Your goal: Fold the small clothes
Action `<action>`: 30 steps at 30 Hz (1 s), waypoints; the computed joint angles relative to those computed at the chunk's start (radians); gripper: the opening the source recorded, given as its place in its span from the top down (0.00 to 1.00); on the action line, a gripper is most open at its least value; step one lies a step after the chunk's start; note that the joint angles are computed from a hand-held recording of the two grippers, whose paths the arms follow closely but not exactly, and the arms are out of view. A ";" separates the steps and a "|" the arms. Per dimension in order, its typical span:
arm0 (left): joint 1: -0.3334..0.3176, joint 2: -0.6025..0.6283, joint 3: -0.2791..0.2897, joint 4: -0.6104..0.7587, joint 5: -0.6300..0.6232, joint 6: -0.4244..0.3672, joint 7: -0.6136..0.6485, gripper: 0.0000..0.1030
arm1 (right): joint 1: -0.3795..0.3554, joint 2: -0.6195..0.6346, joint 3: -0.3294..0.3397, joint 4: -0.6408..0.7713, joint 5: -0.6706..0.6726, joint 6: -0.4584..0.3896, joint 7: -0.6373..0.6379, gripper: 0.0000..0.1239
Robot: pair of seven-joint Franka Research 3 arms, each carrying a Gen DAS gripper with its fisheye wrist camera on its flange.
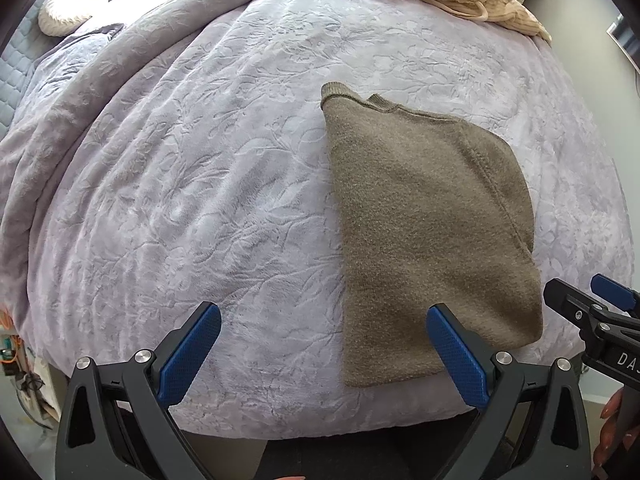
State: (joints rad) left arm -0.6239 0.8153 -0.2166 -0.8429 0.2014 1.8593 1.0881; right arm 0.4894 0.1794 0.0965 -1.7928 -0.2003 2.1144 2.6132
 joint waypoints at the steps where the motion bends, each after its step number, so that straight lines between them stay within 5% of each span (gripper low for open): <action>1: -0.001 0.004 0.001 0.006 0.001 -0.004 0.001 0.00 | 0.000 0.001 0.000 0.001 -0.001 -0.001 0.001 0.21; 30: -0.020 0.040 0.022 0.065 0.031 -0.028 0.010 0.00 | 0.006 0.026 -0.006 0.030 0.002 -0.008 -0.026 0.21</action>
